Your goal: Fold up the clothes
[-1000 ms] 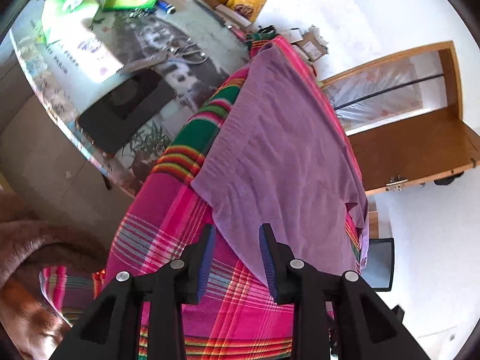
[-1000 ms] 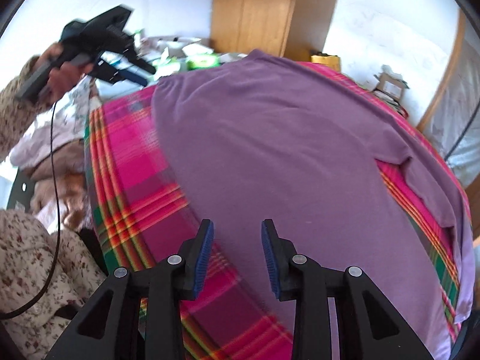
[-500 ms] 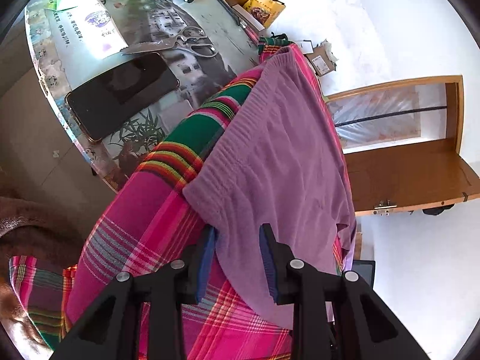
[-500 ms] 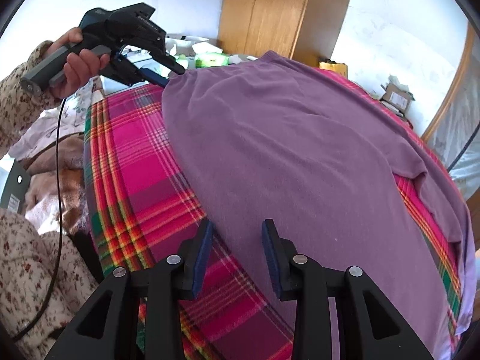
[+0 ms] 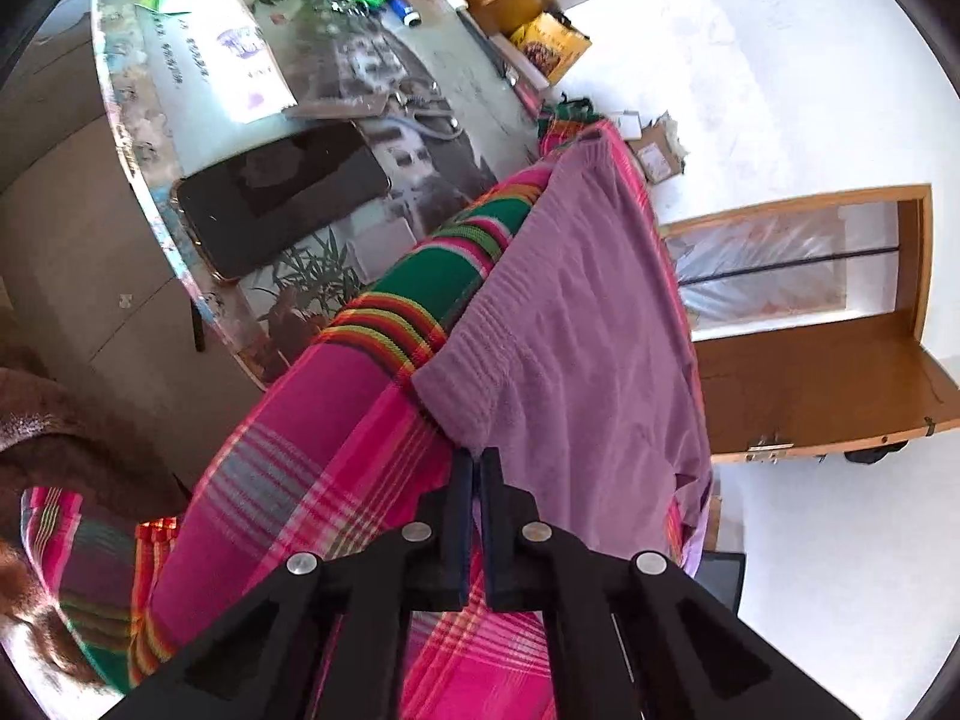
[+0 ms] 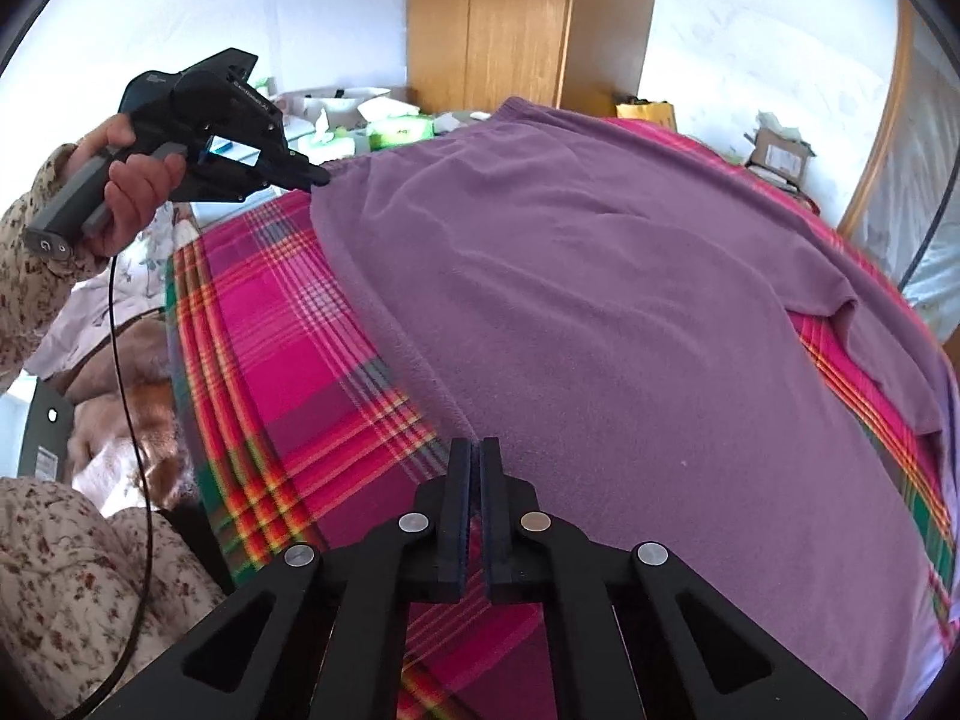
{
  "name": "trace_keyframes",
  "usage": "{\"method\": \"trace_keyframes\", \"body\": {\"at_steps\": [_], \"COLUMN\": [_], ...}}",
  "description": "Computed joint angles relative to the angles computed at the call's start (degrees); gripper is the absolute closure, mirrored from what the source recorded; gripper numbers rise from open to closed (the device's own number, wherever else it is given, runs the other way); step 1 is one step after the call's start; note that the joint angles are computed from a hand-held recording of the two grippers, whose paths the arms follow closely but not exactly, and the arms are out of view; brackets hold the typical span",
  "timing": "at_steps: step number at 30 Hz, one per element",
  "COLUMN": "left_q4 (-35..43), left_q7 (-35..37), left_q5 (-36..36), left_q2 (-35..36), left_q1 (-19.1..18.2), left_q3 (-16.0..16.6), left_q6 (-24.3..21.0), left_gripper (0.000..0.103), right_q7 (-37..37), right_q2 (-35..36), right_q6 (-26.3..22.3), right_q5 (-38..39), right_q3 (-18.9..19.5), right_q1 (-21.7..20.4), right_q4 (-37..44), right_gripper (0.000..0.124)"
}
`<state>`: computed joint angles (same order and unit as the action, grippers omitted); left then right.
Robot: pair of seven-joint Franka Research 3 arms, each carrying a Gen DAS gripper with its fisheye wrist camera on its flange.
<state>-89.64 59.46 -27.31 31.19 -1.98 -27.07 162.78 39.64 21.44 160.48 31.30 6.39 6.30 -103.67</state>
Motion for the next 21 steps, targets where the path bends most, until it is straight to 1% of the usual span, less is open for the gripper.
{"method": "trace_keyframes", "body": {"at_steps": [2,4,6,8,10,11,13,15,17,19,21], "left_q4": [-2.1,-3.6,-5.0,-6.1,-6.3,-6.3,-5.7,-5.7,-5.7,-5.7,-5.4], "left_q7": [-0.1,0.5,0.6,0.1,0.2,-0.6,-0.4,-1.7,-1.9,-1.4,-0.8], "left_q5": [-0.3,-0.6,-0.4,-0.4,0.0,0.4,0.3,1.2,1.7,0.8,0.1], "left_q2": [-1.6,-2.8,-3.9,-4.7,-4.7,-4.6,-3.9,-4.2,-4.7,-4.8,-4.9], "left_q1": [0.1,0.6,0.6,0.4,0.3,-0.2,0.2,-0.4,-0.4,0.4,1.1], "left_q3": [-0.1,-0.7,-0.6,-0.4,-0.3,0.3,-0.2,0.7,0.7,-0.2,-1.0], "left_q6": [1.9,2.9,3.3,3.9,3.7,4.0,3.7,3.7,3.7,4.4,5.0], "left_gripper": [0.101,0.101,0.101,0.101,0.101,0.101,0.101,0.101,0.101,0.101,0.101], "right_q7": [-1.3,-2.4,-3.8,-7.2,-6.2,-5.4,-3.6,-1.0,1.8,2.0,1.4], "right_q2": [-1.0,-2.1,-3.2,-4.4,-4.7,-4.8,-4.3,-3.6,-3.0,-2.6,-2.0], "right_q6": [0.3,0.6,0.6,-0.7,0.8,1.7,3.5,5.6,7.4,8.2,8.9], "right_q5": [1.3,2.5,4.2,7.8,6.1,5.0,3.8,1.9,-0.7,-2.1,-3.0], "right_q3": [0.8,1.2,1.6,2.8,1.2,0.5,-0.3,-1.2,-2.2,-1.5,-0.6], "right_q1": [-0.5,-0.8,-1.1,-2.2,-0.2,0.6,1.5,2.3,3.2,2.9,2.6], "right_q4": [-1.2,-2.3,-3.3,-4.2,-5.3,-5.9,-5.9,-5.8,-5.6,-5.6,-5.4], "right_gripper": [0.121,0.121,0.123,0.124,0.124,0.124,0.123,0.120,0.101,0.094,0.091]}}
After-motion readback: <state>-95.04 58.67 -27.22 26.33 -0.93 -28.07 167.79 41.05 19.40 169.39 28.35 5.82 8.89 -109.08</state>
